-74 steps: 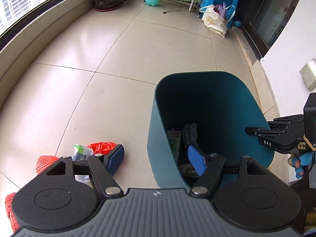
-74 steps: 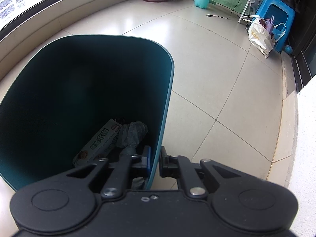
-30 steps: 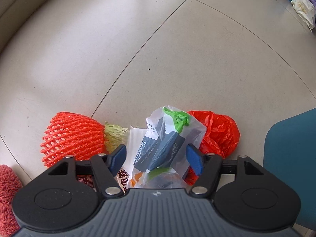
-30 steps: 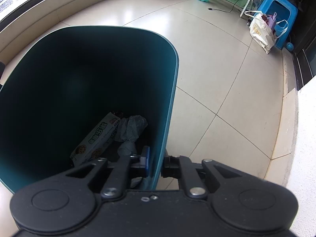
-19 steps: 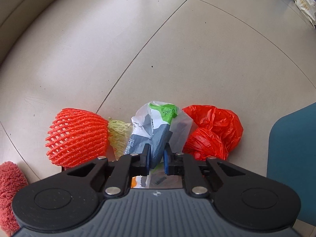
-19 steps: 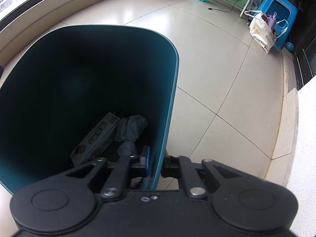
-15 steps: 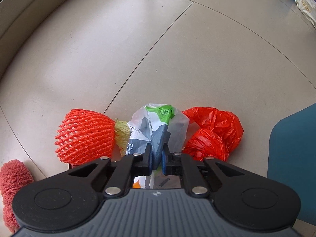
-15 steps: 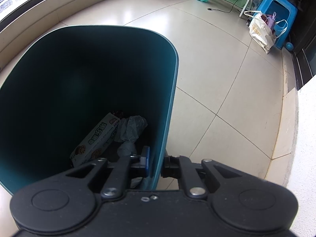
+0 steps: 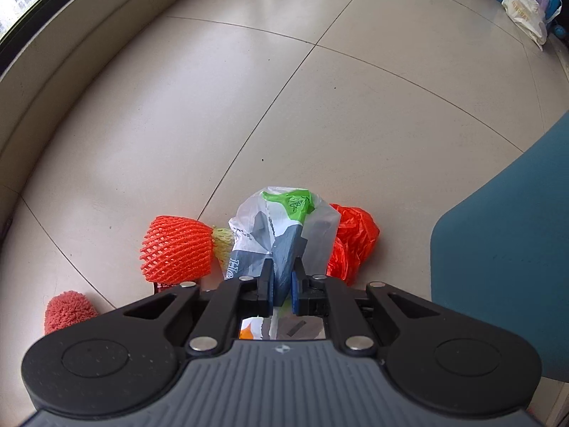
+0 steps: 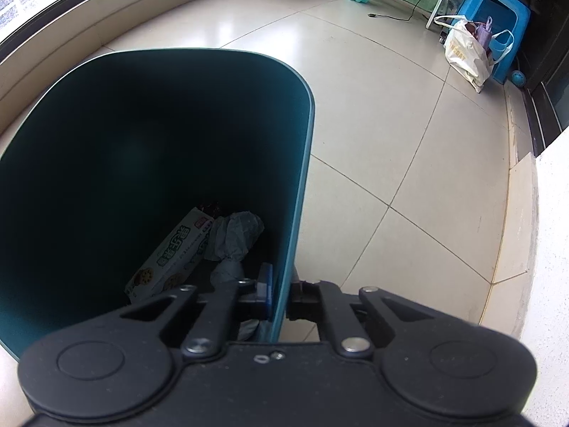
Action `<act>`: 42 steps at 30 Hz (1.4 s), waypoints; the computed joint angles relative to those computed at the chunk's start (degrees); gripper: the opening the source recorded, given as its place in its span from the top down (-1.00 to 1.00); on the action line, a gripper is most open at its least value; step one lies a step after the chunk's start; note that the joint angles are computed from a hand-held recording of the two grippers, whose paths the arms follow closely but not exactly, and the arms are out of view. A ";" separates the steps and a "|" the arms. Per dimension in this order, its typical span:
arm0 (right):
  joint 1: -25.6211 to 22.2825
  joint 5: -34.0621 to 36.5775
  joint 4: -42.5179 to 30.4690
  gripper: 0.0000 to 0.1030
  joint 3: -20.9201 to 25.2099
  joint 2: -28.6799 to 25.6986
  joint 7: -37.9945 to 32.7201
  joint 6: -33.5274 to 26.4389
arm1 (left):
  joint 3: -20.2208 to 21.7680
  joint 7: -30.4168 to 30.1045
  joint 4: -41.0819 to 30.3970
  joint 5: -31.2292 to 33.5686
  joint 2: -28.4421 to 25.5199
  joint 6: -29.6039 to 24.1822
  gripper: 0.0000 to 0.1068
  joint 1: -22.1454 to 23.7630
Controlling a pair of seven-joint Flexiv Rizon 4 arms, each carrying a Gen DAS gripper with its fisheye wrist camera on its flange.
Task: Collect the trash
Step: 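Carry the clear plastic bag with the left tool into the wastebasket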
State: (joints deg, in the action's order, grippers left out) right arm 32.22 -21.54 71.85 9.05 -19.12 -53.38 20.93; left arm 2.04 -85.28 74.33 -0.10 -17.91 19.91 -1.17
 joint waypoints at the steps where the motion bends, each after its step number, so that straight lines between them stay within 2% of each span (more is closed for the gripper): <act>1: -0.02 0.07 -0.11 0.89 -0.02 0.01 0.09 -0.05 | -0.16 0.21 -0.45 0.08 0.40 -0.48 0.85 -0.20; 11: 0.00 -1.19 1.18 0.89 0.06 1.45 0.89 1.53 | -2.18 2.03 -4.65 -2.31 3.53 -2.14 0.85 -2.06; 18: -0.15 -1.70 2.53 0.88 0.39 2.55 1.66 3.13 | -4.24 3.95 -9.74 -4.19 3.13 -3.47 0.85 -4.61; 28: -0.51 -2.06 4.54 0.87 0.87 3.79 2.07 5.14 | -6.38 5.38 -15.00 -5.62 0.09 -5.23 0.85 -9.64; 39: -1.94 0.24 5.43 0.82 1.25 4.79 0.31 6.87 | -6.30 4.09 -20.34 -1.95 -7.47 -12.03 0.85 -15.34; 42: -2.12 0.38 5.64 0.82 1.23 4.78 0.07 7.40 | -5.79 4.18 -20.58 -0.19 -9.06 -12.48 0.85 -16.69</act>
State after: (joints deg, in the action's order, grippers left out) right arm 30.10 -21.16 77.49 10.28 -14.34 -53.31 28.33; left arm -3.75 -81.10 53.75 -0.29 -26.97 7.44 -17.86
